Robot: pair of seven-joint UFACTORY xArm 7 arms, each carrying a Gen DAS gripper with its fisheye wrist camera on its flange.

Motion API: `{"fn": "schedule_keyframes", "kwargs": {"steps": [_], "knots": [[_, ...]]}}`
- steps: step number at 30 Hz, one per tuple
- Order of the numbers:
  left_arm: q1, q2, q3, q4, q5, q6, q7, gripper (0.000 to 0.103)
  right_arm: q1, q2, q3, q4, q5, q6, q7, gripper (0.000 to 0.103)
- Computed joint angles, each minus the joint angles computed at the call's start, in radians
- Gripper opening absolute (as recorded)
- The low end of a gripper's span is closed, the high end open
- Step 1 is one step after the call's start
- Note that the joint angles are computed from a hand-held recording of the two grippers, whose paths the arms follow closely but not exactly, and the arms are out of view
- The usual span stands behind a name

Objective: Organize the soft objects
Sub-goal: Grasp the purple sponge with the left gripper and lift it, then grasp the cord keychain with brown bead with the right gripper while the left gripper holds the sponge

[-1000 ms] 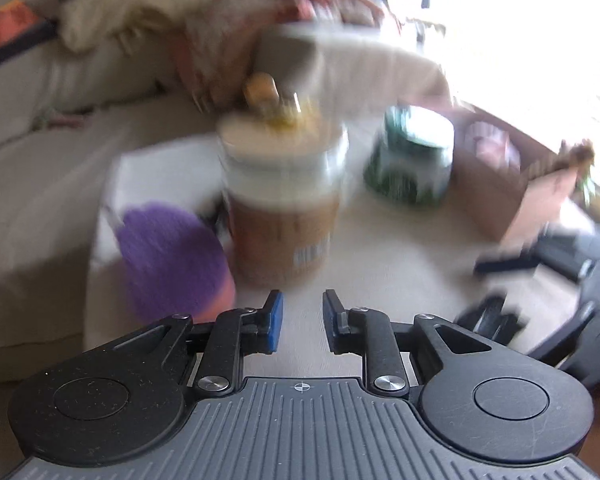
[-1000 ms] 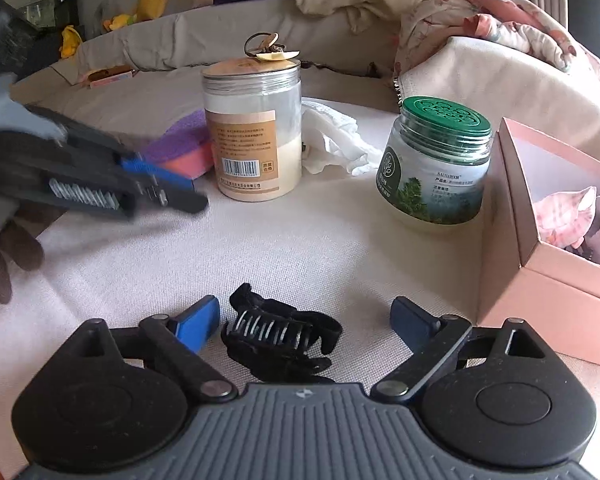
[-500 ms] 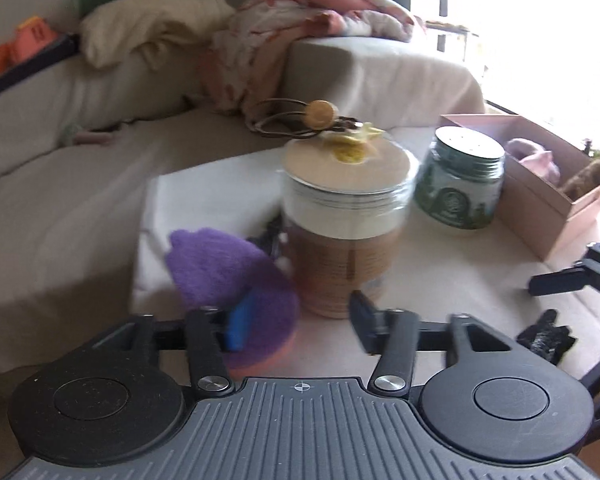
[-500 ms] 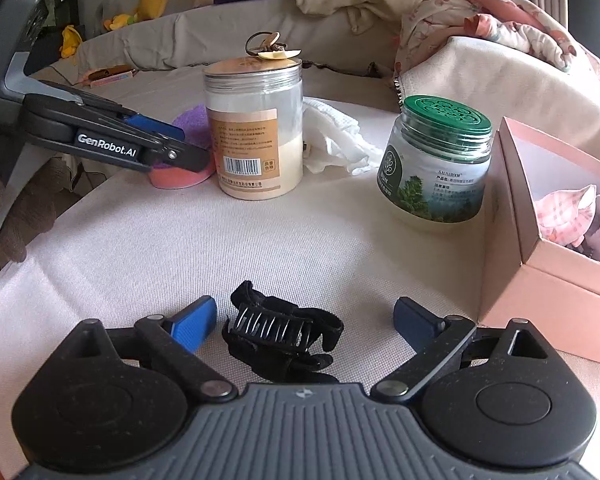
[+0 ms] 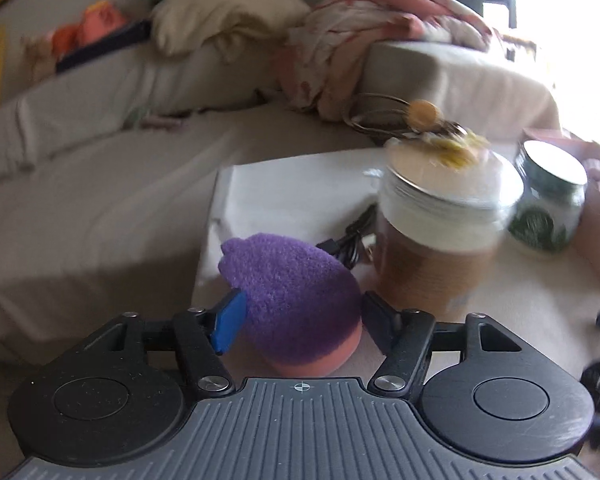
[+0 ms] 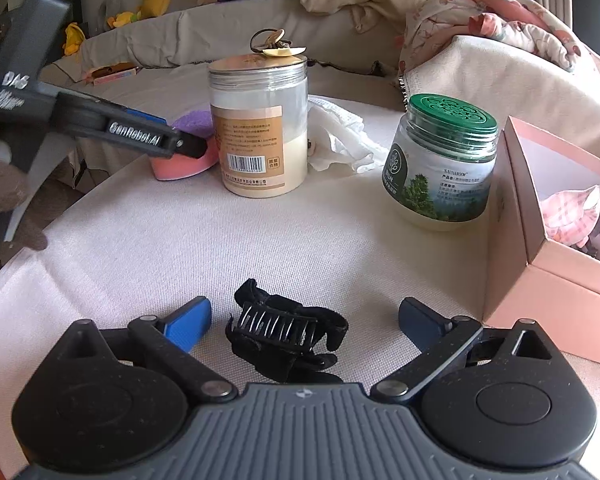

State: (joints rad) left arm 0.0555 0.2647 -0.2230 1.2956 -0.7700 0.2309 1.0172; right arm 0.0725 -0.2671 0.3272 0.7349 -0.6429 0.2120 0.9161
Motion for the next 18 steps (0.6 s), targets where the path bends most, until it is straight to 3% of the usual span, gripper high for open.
{"fn": "schedule_keyframes", "kwargs": {"steps": [4, 7, 10, 14, 16, 18], "knots": [[0.026, 0.041, 0.006, 0.070, -0.068, 0.078, -0.082, 0.075, 0.009, -0.002, -0.009, -0.003, 0.011, -0.002, -0.014, 0.100], [0.029, 0.068, 0.027, 0.101, -0.052, 0.123, -0.152, 0.075, 0.036, -0.019, -0.042, -0.020, 0.059, -0.043, -0.083, 0.097], [0.049, 0.091, 0.018, 0.132, -0.074, 0.164, -0.165, 0.075, -0.027, -0.061, -0.003, -0.005, 0.028, -0.091, -0.095, 0.097], [0.088, 0.086, -0.032, 0.125, -0.204, 0.118, -0.033, 0.074, -0.064, -0.014, 0.004, 0.121, 0.043, -0.097, -0.189, 0.097], [0.109, 0.077, -0.055, 0.117, -0.305, 0.098, 0.072, 0.072, -0.038, 0.059, -0.026, 0.215, 0.089, -0.081, -0.255, 0.088], [0.116, 0.057, -0.045, 0.104, -0.362, 0.126, 0.124, 0.072, 0.012, 0.157, -0.067, 0.328, 0.116, -0.055, -0.339, 0.072]]}}
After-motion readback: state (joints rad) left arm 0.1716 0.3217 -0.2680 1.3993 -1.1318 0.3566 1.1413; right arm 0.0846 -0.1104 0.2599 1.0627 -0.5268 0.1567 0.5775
